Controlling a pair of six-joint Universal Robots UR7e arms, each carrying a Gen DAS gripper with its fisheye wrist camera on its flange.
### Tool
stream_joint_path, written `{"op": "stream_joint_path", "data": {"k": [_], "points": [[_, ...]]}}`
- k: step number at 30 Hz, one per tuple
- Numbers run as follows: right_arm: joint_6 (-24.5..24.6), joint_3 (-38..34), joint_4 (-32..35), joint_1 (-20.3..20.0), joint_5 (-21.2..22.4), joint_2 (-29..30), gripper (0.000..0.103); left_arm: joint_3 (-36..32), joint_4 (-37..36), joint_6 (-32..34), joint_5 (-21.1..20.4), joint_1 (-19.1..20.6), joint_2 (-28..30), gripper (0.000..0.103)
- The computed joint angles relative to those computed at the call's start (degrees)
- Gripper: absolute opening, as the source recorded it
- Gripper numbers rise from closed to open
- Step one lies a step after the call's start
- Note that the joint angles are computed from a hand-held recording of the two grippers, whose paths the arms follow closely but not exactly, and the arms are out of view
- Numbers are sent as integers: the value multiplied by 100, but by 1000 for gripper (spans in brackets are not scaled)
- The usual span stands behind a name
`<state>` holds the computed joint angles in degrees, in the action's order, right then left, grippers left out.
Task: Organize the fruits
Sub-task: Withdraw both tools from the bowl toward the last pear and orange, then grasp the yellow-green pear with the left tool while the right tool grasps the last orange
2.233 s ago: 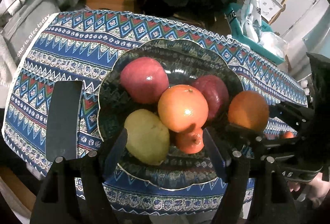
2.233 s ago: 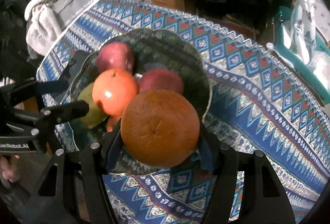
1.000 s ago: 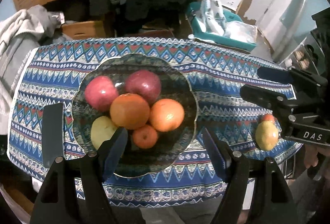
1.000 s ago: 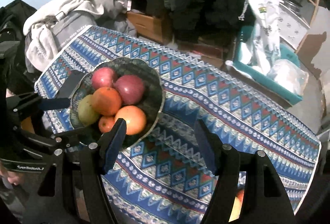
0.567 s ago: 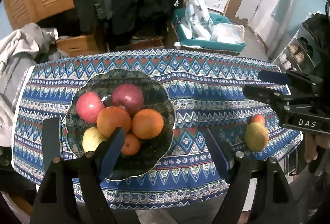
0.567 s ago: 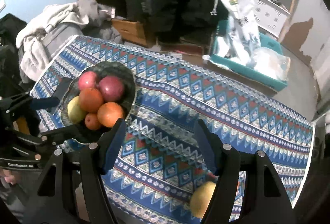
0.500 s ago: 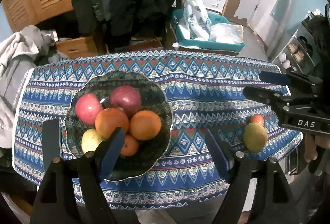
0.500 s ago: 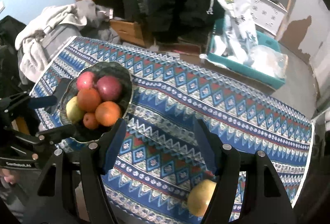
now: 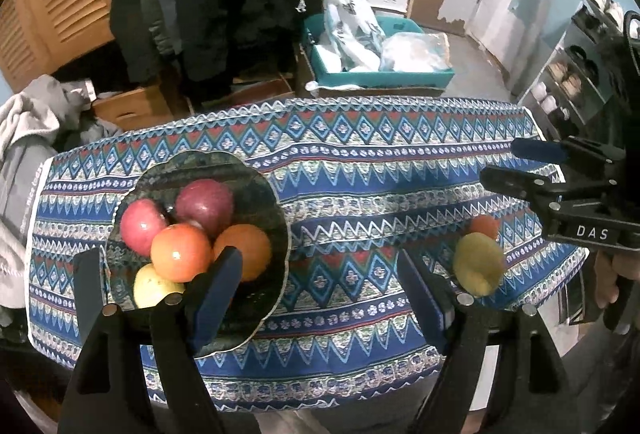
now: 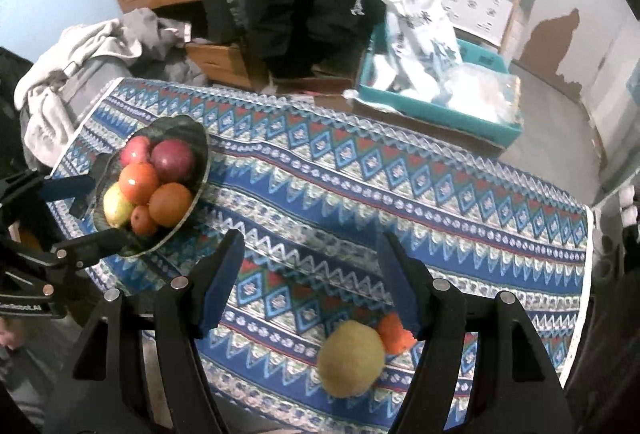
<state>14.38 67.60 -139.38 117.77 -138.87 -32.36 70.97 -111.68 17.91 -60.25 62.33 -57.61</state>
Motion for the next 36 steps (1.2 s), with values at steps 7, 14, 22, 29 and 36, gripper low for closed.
{"op": "stream_joint_path", "data": {"k": [7, 14, 22, 29, 36], "points": [[355, 597, -63, -127, -43, -383, 72, 219, -5, 16, 28, -116, 36, 81], [746, 1084, -6, -284, -30, -687, 72, 351, -15, -34, 57, -178, 160, 81], [1258, 1546, 49, -544, 144, -940, 72, 414, -63, -81, 103, -209, 393, 81], [1696, 1853, 56, -833, 521, -1059, 72, 354, -49, -171, 112, -199, 617, 81], [1881, 2024, -191, -1041, 984, -1052, 72, 310, -75, -250, 205, -183, 805, 81]]}}
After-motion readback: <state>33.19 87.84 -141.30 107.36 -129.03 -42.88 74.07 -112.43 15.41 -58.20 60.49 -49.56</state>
